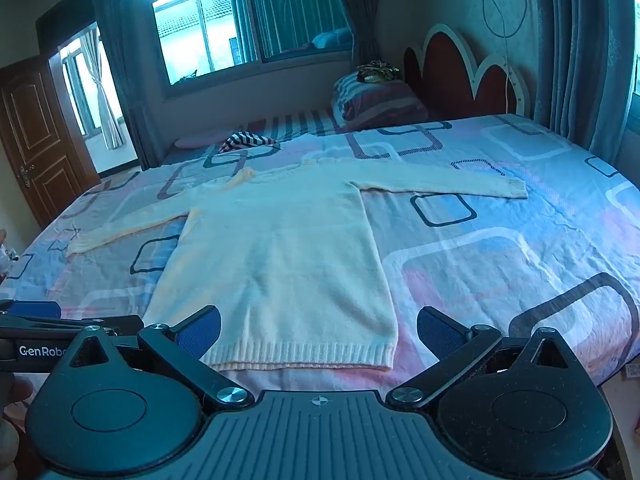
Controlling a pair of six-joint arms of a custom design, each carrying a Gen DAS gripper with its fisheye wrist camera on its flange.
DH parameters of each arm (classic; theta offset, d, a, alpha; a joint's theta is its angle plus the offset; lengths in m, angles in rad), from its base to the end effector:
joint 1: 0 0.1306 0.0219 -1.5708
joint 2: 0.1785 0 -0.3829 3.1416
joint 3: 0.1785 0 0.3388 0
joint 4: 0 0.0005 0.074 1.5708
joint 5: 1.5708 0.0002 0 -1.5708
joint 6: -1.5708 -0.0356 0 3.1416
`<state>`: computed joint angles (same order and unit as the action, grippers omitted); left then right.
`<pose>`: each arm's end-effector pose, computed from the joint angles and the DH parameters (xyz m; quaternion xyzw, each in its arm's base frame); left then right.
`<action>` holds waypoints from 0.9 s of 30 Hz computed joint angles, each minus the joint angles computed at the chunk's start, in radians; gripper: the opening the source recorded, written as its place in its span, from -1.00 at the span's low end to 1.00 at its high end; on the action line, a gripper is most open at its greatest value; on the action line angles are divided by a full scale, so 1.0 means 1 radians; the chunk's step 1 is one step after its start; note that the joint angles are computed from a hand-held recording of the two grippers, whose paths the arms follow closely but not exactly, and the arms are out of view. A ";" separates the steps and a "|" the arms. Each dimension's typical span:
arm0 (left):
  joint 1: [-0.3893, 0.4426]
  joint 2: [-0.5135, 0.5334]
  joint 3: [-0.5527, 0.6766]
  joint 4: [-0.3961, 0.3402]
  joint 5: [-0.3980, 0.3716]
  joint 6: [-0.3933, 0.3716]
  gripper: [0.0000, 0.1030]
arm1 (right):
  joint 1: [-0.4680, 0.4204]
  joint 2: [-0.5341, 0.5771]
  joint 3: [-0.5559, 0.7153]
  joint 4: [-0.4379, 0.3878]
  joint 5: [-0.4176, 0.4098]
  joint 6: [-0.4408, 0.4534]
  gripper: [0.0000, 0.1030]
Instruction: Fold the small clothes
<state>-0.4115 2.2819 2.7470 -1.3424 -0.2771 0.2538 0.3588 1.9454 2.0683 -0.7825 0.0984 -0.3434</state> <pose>0.6372 -0.2680 0.4403 0.0266 0.9323 0.0128 0.3605 0.6059 0.2230 0.4307 0.0147 0.8971 0.1097 0.4278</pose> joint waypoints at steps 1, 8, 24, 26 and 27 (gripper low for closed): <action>0.000 0.000 0.000 0.000 -0.001 0.000 0.99 | 0.001 0.001 -0.001 0.002 0.001 0.000 1.00; 0.000 0.006 0.013 -0.007 0.000 0.000 0.99 | 0.004 0.003 -0.001 0.002 0.003 0.001 1.00; 0.002 -0.004 0.004 -0.010 -0.003 -0.004 0.99 | 0.002 0.014 0.011 0.004 0.003 -0.002 1.00; 0.002 -0.004 0.005 -0.012 -0.003 -0.004 0.98 | 0.002 0.013 0.008 0.008 0.004 0.000 1.00; 0.000 0.003 0.011 -0.012 -0.004 -0.002 0.98 | 0.002 0.012 0.007 0.011 0.006 0.002 1.00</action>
<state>-0.4113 2.2851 2.7584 -1.3540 -0.2812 0.2518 0.3606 1.9576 2.0749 -0.7715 0.1042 -0.3413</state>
